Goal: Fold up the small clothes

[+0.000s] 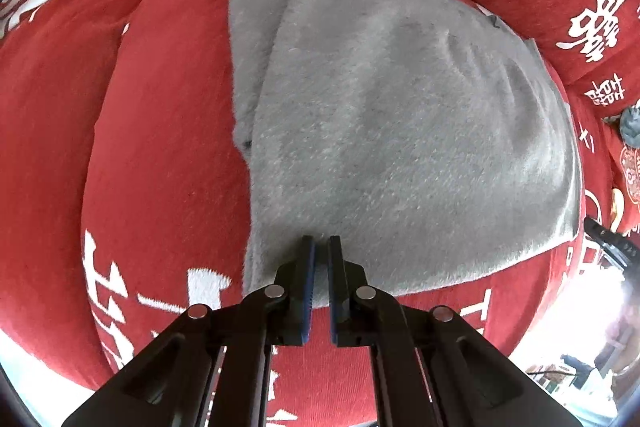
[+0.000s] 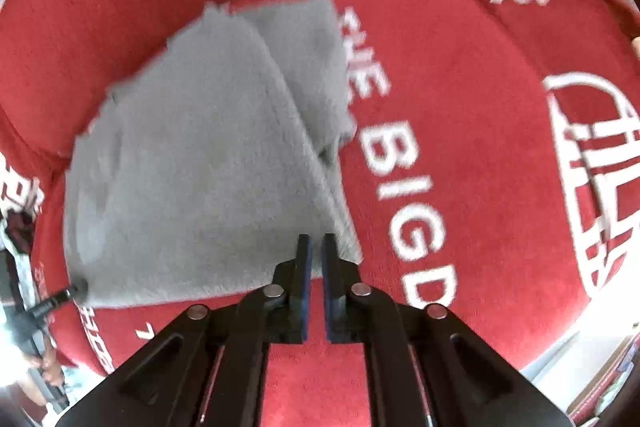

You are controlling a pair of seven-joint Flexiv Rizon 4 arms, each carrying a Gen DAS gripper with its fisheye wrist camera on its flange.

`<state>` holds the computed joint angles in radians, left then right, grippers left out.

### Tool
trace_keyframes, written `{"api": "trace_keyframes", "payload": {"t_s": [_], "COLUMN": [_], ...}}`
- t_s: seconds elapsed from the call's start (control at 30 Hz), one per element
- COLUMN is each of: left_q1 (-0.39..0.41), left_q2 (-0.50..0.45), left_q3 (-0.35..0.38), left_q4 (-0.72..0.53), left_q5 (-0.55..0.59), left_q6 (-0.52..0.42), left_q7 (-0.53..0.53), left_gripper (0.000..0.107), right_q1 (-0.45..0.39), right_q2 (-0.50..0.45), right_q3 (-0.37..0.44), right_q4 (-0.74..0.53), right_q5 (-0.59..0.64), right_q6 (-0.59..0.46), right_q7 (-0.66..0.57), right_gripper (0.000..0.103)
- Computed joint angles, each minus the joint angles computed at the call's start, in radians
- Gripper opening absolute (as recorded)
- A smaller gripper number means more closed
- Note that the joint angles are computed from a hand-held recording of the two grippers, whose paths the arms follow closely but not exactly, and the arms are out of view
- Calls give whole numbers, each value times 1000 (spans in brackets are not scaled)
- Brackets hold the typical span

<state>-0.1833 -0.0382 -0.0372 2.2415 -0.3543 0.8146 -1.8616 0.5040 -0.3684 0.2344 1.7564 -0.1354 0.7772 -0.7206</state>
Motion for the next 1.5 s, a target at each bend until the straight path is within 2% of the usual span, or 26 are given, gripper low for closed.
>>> {"api": "trace_keyframes", "payload": {"t_s": [0.03, 0.1, 0.17, 0.2, 0.23, 0.37, 0.43, 0.5, 0.8, 0.97, 1.1, 1.2, 1.27, 1.5], "left_q1": [-1, -1, -2, 0, 0, -2, -3, 0, 17, 39, 46, 49, 46, 35], "left_q2": [7, 7, 17, 21, 22, 30, 40, 47, 137, 195, 215, 221, 213, 212], "left_q3": [1, 0, 0, 1, 1, 3, 6, 8, 30, 37, 35, 31, 27, 24], "left_q4": [6, 6, -3, -10, -13, 5, 22, 20, 60, 54, 44, 26, 16, 16], "left_q5": [0, 2, 18, 25, 31, 32, 18, 23, 36, 104, 118, 136, 134, 121], "left_q6": [-2, -2, -21, -33, -37, -27, -7, -26, -98, -191, -211, -232, -237, -232], "left_q7": [-5, -13, -32, -34, -36, -32, -27, -38, -63, -99, -100, -93, -87, -70], "left_gripper": [7, 7, 7, 7, 7, 7, 7, 7, 7, 7, 7, 7, 7, 7], "right_q1": [-3, -23, -34, -37, -39, -8, -12, -15, 6, 19, 40, 65, 85, 129], "right_q2": [-2, -33, -81, -99, -114, -83, -77, -72, -10, 36, 14, -24, -45, -98], "right_q3": [-1, 14, 24, 29, 33, 5, 5, 4, -2, 25, 64, 86, 94, 104], "right_q4": [-3, -41, -107, -135, -158, -121, -87, -61, -65, -44, -79, -124, -147, -220], "right_q5": [-2, 40, 68, 85, 105, 59, 75, 83, 46, 63, 137, 183, 202, 243], "right_q6": [8, -10, -81, -110, -137, -134, -137, -91, -184, -161, -150, -152, -146, -148], "right_q7": [-10, -68, -145, -172, -190, -181, -161, -143, -42, -14, -40, -64, -70, -71], "right_gripper": [54, 55, 52, 25, 6, 5, 5, 5, 6, 10, 11, 18, 22, 26]}}
